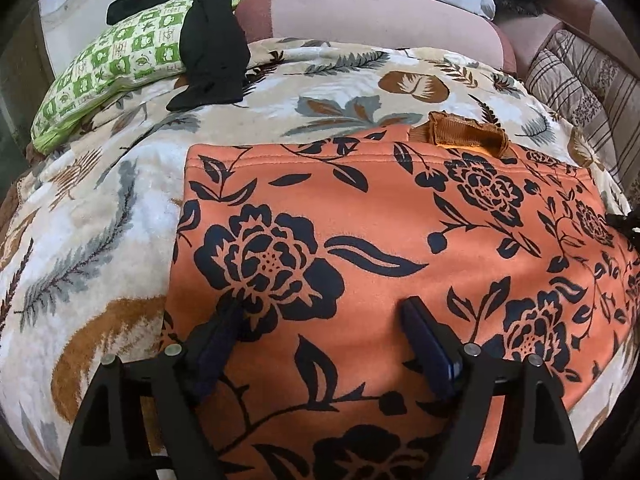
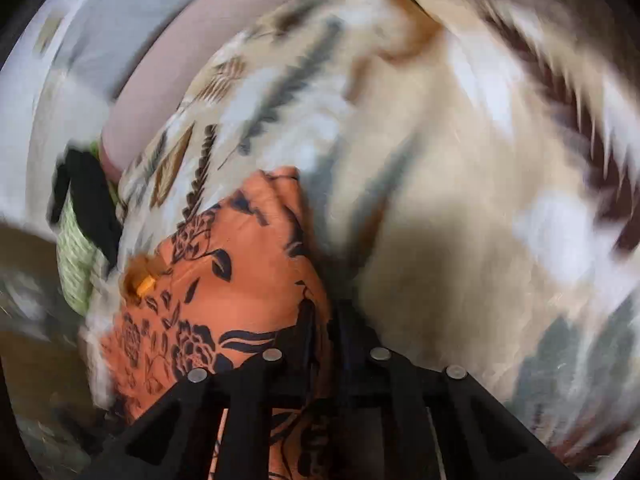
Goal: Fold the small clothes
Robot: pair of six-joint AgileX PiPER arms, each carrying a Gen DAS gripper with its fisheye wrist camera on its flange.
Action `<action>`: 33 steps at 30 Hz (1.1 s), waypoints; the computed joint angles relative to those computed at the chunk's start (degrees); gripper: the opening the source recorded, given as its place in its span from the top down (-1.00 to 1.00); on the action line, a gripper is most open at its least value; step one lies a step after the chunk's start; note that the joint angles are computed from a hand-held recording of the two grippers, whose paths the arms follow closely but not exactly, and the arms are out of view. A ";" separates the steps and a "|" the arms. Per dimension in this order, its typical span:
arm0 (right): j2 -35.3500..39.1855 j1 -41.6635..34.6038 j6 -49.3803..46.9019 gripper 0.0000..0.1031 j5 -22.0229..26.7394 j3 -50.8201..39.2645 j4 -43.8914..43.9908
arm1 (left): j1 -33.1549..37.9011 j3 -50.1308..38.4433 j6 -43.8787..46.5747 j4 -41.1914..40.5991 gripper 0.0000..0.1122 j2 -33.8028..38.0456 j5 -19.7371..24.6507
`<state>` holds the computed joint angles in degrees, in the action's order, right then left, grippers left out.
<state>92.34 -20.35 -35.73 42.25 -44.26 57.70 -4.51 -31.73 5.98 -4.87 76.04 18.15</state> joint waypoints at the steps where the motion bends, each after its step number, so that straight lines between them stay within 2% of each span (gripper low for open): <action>1: -1.64 0.80 0.07 0.53 -0.88 0.32 -0.34 | 1.21 -0.55 3.53 -3.25 -0.49 -0.61 1.43; 3: -6.81 3.90 7.09 0.28 -5.50 0.60 -7.89 | 3.46 -0.34 5.60 -5.60 -0.49 -4.08 3.25; 5: -12.73 7.95 15.45 0.27 -6.10 -0.76 -16.45 | 7.14 0.86 11.38 -11.17 -0.49 -8.18 4.71; 6: -14.70 8.76 16.19 0.26 -5.05 -0.75 -17.29 | 9.58 1.25 15.09 -14.46 -0.49 -9.86 6.24; 7: -17.01 9.90 14.63 0.04 -2.03 -1.36 -16.28 | 11.94 1.82 17.02 -15.46 -0.49 -11.10 7.68; 9: -17.43 11.18 5.71 -0.39 3.35 -1.50 -9.33 | 14.01 3.17 17.88 -12.60 -0.49 -8.73 6.31; 10: -15.99 13.01 2.80 -0.43 6.68 -1.95 -6.70 | 16.49 3.53 20.57 -13.32 -0.49 -5.82 5.74; 11: -14.12 14.69 2.18 -0.43 7.72 -2.43 -6.36 | 19.15 2.82 22.77 -16.33 -0.49 -3.62 7.47; 12: -13.03 15.75 3.86 -0.43 6.47 -1.32 -8.32 | 22.85 1.83 26.86 -21.63 -0.49 -3.32 10.61; 14: -8.06 18.04 12.05 -0.35 0.41 -0.03 -14.17 | 27.09 -0.40 30.21 -25.96 -0.47 -4.40 14.81; 15: -8.33 17.78 13.99 -0.26 -0.03 0.20 -13.65 | 28.54 -1.20 32.76 -28.34 -0.47 -5.32 15.83; 16: -9.93 18.24 13.63 -0.30 -0.74 0.72 -13.14 | 30.53 -2.47 37.27 -32.40 -0.47 -5.34 17.33; 18: -11.30 20.70 14.46 -0.40 -0.75 -0.25 -16.18 | 30.89 -6.73 39.60 -35.24 -0.47 -1.46 18.77; 21: -8.32 22.37 15.49 -0.40 -1.74 -1.26 -17.80 | 27.56 -15.51 37.00 -35.08 -0.46 9.06 17.87; 22: -7.98 21.60 14.52 -0.40 -2.02 -0.80 -15.95 | 26.53 -18.71 34.93 -33.95 -0.33 12.83 18.09; 23: -7.99 20.88 13.82 -0.40 -1.98 -0.41 -14.80 | 25.24 -22.30 31.44 -30.53 0.30 16.69 18.57; 24: -8.10 20.15 13.38 -0.40 -1.59 -0.29 -14.26 | 22.98 -24.61 26.38 -24.81 0.67 19.91 16.86; 25: -7.96 19.88 13.11 -0.40 -1.39 -0.33 -14.05 | 21.63 -26.15 21.58 -19.08 0.78 22.97 14.00; 26: -9.50 19.02 14.03 -0.40 0.56 -0.57 -15.39 | 21.95 -27.82 16.02 -15.48 0.80 25.03 12.75; 27: -9.39 18.97 14.03 -0.40 0.90 -0.79 -15.72 | 23.29 -29.20 12.41 -14.16 0.90 26.48 12.78; 29: -9.74 19.09 14.99 -0.40 1.64 -1.18 -16.69 | 25.49 -30.88 9.69 -15.99 0.91 26.85 15.82; 31: -10.62 18.16 15.02 -0.40 3.11 -1.39 -17.08 | 24.52 -27.80 10.19 -14.33 0.89 22.80 14.60; 33: -12.08 17.90 15.89 -0.40 3.12 -1.37 -17.43 | 24.08 -23.70 14.01 -16.30 0.63 16.91 13.72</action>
